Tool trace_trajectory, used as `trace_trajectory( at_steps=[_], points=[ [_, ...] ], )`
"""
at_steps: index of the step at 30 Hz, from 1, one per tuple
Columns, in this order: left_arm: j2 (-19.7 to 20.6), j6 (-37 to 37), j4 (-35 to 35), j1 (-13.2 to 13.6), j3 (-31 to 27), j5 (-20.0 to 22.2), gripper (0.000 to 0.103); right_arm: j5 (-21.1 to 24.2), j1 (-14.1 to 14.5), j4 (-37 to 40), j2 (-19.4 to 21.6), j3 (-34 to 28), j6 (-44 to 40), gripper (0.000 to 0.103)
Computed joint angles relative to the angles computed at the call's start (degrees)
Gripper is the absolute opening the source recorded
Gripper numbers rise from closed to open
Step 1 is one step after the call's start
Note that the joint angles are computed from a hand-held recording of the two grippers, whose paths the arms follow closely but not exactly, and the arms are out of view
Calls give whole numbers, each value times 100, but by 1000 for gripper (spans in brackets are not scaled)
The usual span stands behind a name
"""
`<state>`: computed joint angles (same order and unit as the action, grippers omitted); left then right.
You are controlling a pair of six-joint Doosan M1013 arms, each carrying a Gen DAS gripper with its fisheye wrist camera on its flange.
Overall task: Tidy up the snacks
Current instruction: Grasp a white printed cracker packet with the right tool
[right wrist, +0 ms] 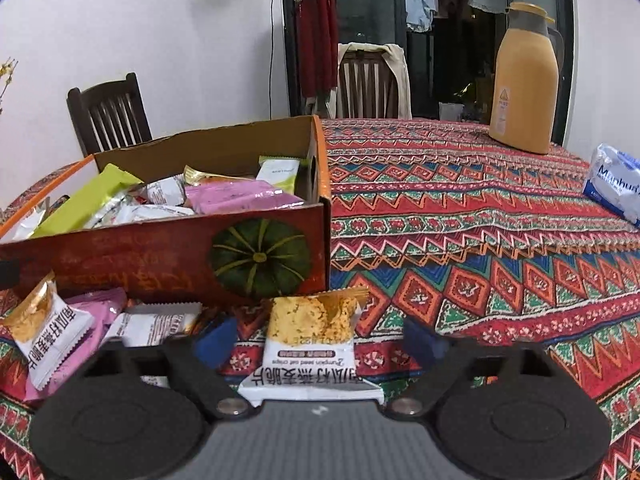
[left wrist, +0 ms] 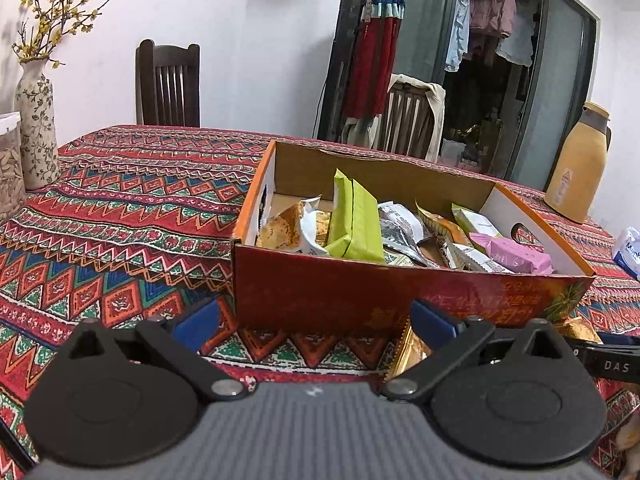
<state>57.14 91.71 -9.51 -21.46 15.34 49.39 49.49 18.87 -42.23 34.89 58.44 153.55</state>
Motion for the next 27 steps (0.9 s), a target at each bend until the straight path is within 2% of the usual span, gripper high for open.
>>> trace_trajectory(
  at_steps=[1, 6, 9, 14, 19, 24, 27],
  points=[
    [-24, 19, -18, 1, 48, -40, 103, -19, -1, -33, -6, 19, 27, 70],
    [-82, 36, 0, -8, 164, -128, 103, -280, 12, -110, -72, 162, -8, 42],
    [-115, 37, 24, -15, 231, -180, 103, -501, 8, -288, -153, 321, 289, 40],
    [-137, -15, 130, -30, 276, -216, 103, -707, 88, -1073, -266, 557, 900, 40],
    [-66, -39, 244, -47, 133, -99, 103, -837, 85, -1280, -328, 671, 1158, 40],
    [69, -143, 435, -86, -210, 206, 103, -1023, 82, -1553, -426, 859, 1529, 40],
    [-47, -131, 398, -121, -71, 142, 103, -1152, 71, -1658, -461, 931, 1692, 40]
  ],
)
